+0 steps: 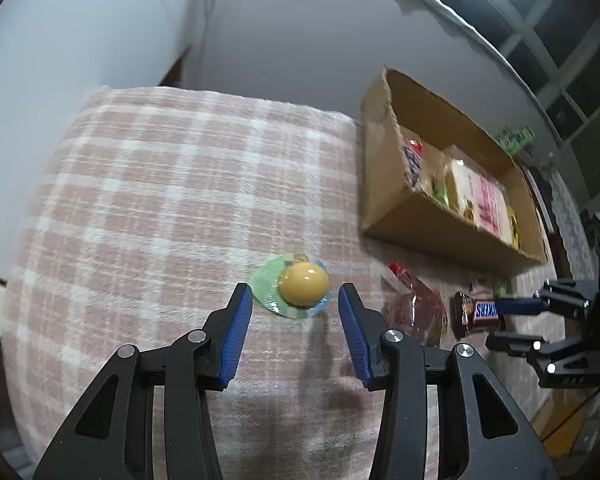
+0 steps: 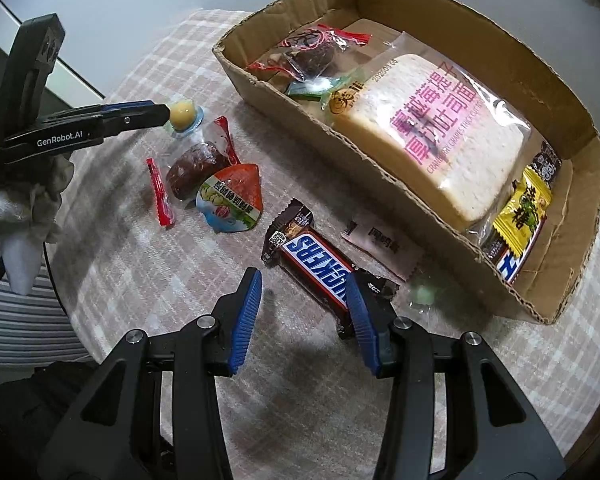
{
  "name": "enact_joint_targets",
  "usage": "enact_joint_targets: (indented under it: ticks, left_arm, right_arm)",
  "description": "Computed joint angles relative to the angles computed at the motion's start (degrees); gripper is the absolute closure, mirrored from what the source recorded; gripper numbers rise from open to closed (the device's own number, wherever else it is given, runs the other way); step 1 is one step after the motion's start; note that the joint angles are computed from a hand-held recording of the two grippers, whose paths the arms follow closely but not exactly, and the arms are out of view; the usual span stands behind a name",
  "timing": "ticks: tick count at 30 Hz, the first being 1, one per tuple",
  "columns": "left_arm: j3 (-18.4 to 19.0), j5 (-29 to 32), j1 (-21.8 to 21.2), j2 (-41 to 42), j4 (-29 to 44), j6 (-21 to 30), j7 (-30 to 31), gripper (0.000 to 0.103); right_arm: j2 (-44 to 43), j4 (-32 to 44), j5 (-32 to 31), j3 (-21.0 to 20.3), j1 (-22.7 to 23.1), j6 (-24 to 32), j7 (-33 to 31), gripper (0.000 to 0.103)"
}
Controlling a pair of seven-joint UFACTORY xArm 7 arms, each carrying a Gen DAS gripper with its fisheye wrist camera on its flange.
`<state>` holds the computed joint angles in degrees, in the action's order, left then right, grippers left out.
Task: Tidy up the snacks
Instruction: 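Grasp the yellow ball candy with the left gripper while the right grasps and lifts the Snickers bar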
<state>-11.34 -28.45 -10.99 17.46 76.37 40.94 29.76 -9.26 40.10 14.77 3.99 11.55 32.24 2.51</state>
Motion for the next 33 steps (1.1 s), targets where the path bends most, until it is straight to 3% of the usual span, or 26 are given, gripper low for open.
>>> enact_joint_targets:
  ticks: [12,16,22,29,31,33]
  left_arm:
    - [-0.35,4.76,-1.42,2.41,1.00,-2.41,-1.05,0.060]
    - [-0.53,5.22,-1.41,2.09,0.51,-3.00,-0.97,0.066]
    - [-0.58,5.36,-1.40,1.81,0.01,-3.52,-0.35,0.066]
    - [-0.60,5.14,-1.27,1.51,-0.56,-4.05,0.40,0.068]
    - [-0.64,5.17,-1.40,1.54,-0.57,-4.27,0.29,0.069]
    - [-0.82,4.69,-1.16,1.33,-0.88,-4.37,0.83,0.072]
  right_arm:
    - [2.87,2.63,-0.89,0.11,-0.47,0.32,-1.67,0.057]
    - [2.51,3.57,9.11,-1.58,0.64,3.78,-9.26,0.057]
    - [3.64,4.75,-1.75,1.37,-0.44,1.19,-1.81,0.057]
    - [8.31,7.32,-5.89,1.64,-0.11,1.38,-1.58,0.057]
    - [9.14,7.57,-5.77,1.94,0.19,1.39,-1.40,0.069]
    - [9.36,7.36,-7.25,2.18,0.49,1.09,0.07,0.071]
